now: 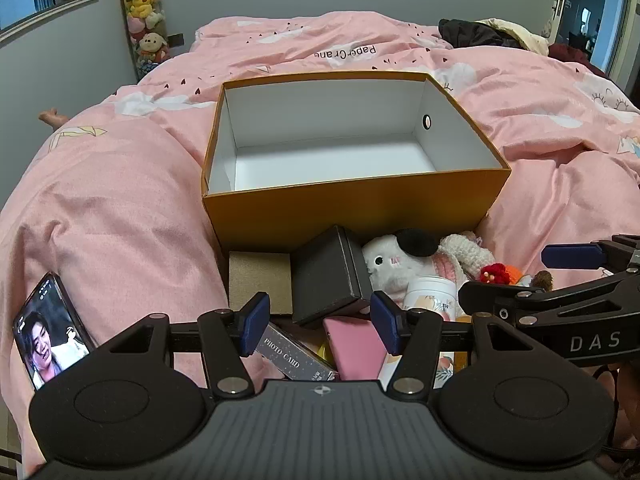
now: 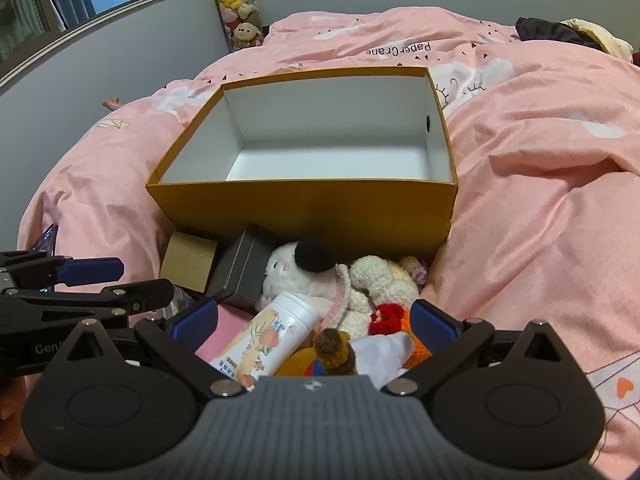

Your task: Organize objects

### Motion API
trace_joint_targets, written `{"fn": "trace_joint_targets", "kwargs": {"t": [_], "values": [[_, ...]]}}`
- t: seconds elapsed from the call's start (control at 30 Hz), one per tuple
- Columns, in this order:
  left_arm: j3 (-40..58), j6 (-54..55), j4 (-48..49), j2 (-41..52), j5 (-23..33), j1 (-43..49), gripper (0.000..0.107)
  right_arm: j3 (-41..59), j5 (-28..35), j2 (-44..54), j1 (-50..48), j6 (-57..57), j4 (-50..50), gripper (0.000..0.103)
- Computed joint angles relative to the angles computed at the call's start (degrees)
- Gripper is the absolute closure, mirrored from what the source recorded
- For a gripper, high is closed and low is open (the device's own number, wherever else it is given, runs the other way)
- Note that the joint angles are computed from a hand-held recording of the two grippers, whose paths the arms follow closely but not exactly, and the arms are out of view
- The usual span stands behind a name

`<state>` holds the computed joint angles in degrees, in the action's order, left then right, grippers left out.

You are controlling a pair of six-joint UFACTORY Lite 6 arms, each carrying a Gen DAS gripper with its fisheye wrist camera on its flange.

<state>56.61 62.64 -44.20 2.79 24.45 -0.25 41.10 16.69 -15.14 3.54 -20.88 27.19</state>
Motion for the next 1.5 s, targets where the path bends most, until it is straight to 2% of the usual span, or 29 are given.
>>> {"fn": "trace_joint_targets", "kwargs": {"t": [0.77,0.93,1.1,1.27,1.37,1.5], "values": [[0.76,-1.04,0.74,0.69,0.79,0.19,0.042,0.35,0.62,0.98,0.80,4.12,-3.92,0.001],[1.99,-0.58,0.60,2.15,2.07,0.58,0.042,1.38,2.01,2.68,-0.86,-1.34,1.12,0.002],[4.91,-1.40,1.17,5.55,4.44,0.69,0.042,4.42,1.97,6.88,-1.35,2.92,-2.82,0.020],[8.35,-0.57,-0.29,9.30,9.36,1.21,0.043,7.56,3.77,11.08,-3.27,-1.62,1.48,0.036],[10.27,0.95,-0.87,11.34,12.70,1.07,0.043,8.97,4.60,12.94,-4.55,-2.18,1.89,0.040],[12.30,-0.37,1.89,14.17,14.18,-1.29,0.043,10.29,5.90,14.32,-6.18,-0.72,0.54,0.042]]}}
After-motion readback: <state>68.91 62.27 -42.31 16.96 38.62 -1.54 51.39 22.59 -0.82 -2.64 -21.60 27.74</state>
